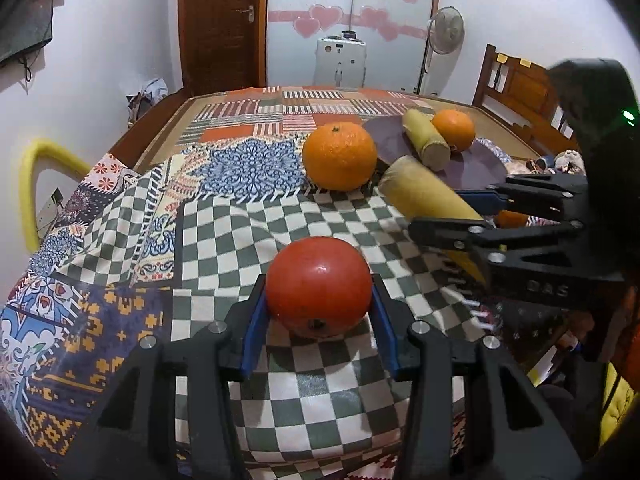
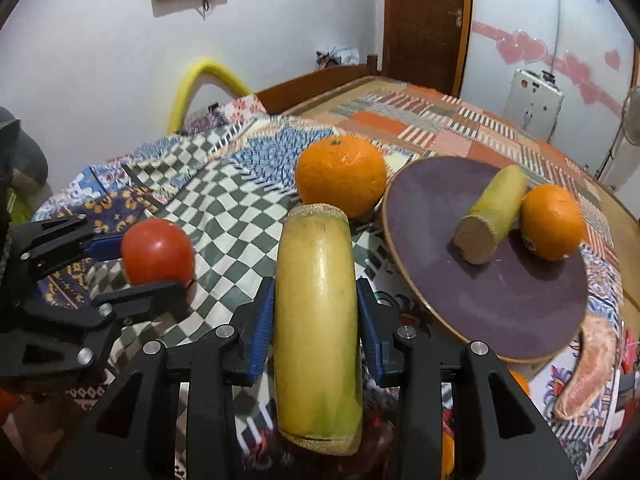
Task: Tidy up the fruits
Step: 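Lift the tomato with left tool while right tool carries the cylinder over the plate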
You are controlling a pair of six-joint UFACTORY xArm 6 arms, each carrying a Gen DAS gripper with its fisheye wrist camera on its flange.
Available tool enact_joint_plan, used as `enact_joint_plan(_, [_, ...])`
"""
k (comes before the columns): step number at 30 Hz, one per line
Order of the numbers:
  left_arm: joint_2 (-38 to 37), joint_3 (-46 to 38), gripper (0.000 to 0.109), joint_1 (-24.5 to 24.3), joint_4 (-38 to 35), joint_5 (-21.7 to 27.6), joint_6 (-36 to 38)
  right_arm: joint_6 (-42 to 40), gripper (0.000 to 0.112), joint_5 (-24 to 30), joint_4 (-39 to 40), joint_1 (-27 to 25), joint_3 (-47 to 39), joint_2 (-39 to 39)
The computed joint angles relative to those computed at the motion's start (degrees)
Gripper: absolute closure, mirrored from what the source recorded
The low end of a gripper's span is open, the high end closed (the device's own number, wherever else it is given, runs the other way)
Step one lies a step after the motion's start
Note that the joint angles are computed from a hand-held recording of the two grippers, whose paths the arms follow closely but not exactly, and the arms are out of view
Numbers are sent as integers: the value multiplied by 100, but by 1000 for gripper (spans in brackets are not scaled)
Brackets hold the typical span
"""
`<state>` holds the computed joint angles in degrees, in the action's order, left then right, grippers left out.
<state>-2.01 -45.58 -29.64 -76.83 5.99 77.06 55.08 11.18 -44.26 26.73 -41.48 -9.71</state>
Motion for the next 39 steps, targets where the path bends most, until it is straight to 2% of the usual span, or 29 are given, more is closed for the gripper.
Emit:
enact_joint_plan(11, [-182,-275,62,-248,179,-74,-320,969,77,178,-1067,-193,295,-1007])
enact_joint_plan(19, [97,-705,62,-448,838,-78,-1023,1412,77,279,-1554,-555,457,-1441])
enact_joint_plan(29, [781,-1407,62,-571,1967,10,-2088,1976,77,-38,-2168,-1098,398,-1177])
enact_joint_plan(33, [1142,-1717,62,-576,2592,89,-2676,2193,77,-357,-2382,-1343,306,-904])
enact_joint_plan(35, [1368,-1914,62,-556,3082,142,-3113,2192,77,-475,-2414,-1431,275,-791])
enact_joint_plan(39, [1658,-2198,62,-559,3492,208,-3472,2020,77,-772,-2277,-1608,186,-530])
